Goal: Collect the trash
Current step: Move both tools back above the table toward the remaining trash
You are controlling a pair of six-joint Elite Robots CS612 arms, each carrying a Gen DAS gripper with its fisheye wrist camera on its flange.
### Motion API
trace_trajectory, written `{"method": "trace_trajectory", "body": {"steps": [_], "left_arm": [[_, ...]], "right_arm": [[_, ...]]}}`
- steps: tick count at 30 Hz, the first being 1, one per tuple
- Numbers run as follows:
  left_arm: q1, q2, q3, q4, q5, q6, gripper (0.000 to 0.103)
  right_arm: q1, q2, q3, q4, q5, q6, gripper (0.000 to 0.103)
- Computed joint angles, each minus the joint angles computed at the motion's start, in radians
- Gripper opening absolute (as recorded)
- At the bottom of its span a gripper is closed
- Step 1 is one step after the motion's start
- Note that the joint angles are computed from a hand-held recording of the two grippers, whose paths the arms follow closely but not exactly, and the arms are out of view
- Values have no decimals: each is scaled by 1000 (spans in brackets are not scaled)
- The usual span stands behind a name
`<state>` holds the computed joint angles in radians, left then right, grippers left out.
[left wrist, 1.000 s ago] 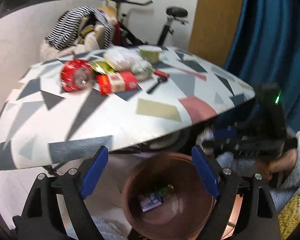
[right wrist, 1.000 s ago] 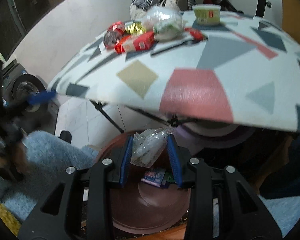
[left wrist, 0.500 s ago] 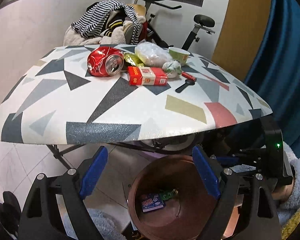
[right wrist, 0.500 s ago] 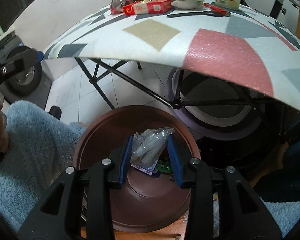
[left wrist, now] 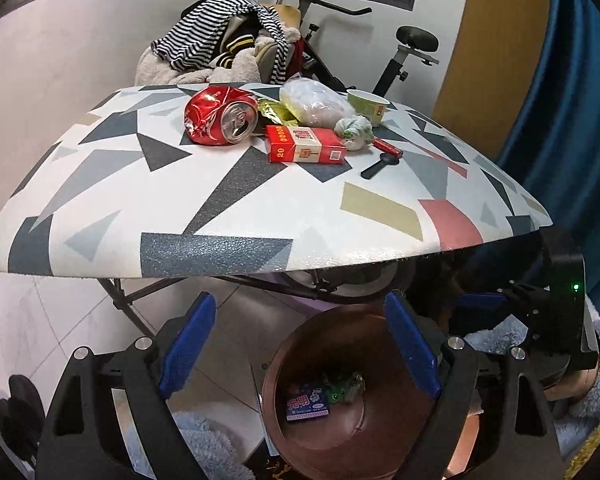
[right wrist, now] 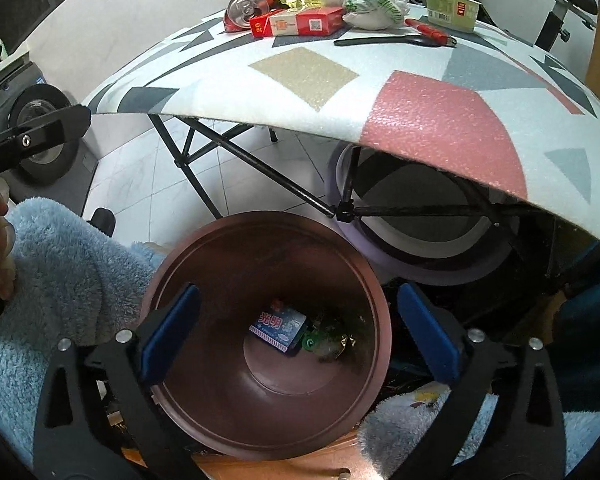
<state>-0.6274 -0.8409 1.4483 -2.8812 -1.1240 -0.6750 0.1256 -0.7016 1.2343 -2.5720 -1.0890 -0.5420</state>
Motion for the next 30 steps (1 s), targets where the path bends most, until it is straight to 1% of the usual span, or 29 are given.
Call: {"method": "trace_trajectory", "body": {"steps": [2,7,10,14,18,20,21,28,30], "left_arm": [[-1,-2,3,-1,6,-5,84],[-2,-5,6,2,16,-4,84],[0,-5,6,2,11,-8,84],[-1,-6,6,3,17,-12,84],[-2,-7,7,4,22,-7,84],[-2,-8,7,2,27,-9,84],[-2,-9,7,3,34,-13,84],[6,-12,3,-13,41,-31,86],[11,-13,-3,-10,38,-31,86]], "right_arm": [[0,-1,3,-21,-9,12,97],[-14,1,4,-62,41,49,97],[-16,2,3,-86,45,63,97],[-23,2,9,-143,64,108,97],[-31,5,-3,-143,80,135,97],[-33,6,-10,-136,84,132,97],[-32,5,-13,-135,74,122,97],[-29,6,-60,-51,69,22,97],[-27,8,-82,-40,52,19,97]]}}
